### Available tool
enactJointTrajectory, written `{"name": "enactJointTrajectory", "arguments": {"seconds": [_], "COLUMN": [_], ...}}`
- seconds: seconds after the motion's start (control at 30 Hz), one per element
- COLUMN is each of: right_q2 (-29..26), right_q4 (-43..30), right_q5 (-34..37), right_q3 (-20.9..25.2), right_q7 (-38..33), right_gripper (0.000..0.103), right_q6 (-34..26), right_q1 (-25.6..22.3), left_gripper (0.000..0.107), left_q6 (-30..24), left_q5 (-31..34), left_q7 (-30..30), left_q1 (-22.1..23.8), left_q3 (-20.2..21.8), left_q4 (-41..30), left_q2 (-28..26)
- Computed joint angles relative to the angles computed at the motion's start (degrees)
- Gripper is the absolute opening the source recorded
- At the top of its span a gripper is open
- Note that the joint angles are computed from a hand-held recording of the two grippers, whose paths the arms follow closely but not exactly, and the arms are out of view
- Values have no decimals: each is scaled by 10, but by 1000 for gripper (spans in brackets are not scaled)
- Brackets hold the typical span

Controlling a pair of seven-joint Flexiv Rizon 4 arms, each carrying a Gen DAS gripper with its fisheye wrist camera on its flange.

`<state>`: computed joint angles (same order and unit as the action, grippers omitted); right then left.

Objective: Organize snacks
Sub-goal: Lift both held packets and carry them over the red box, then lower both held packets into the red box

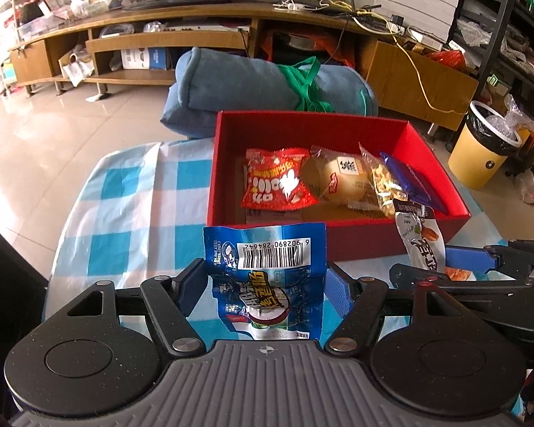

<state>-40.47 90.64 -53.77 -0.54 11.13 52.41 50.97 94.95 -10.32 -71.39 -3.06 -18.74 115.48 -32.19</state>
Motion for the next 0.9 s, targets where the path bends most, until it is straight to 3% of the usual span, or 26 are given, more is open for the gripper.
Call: {"name": "enactJointTrajectory", "arguments": {"seconds": [0.9], "right_q2": [13], "right_q4": [-8], "right_q5": [-49], "right_q3": [-14], "right_q7": [32], "right_gripper": [48], "right_q6": [-3], "right_q1": [-30], "left_gripper": [76], "left_q6": [-17], "left_q5": [-10], "left_q7": [-12], "left_q1": [-68], "left_q3": [54], "left_q4": [-106], "left_q2": [-42]}}
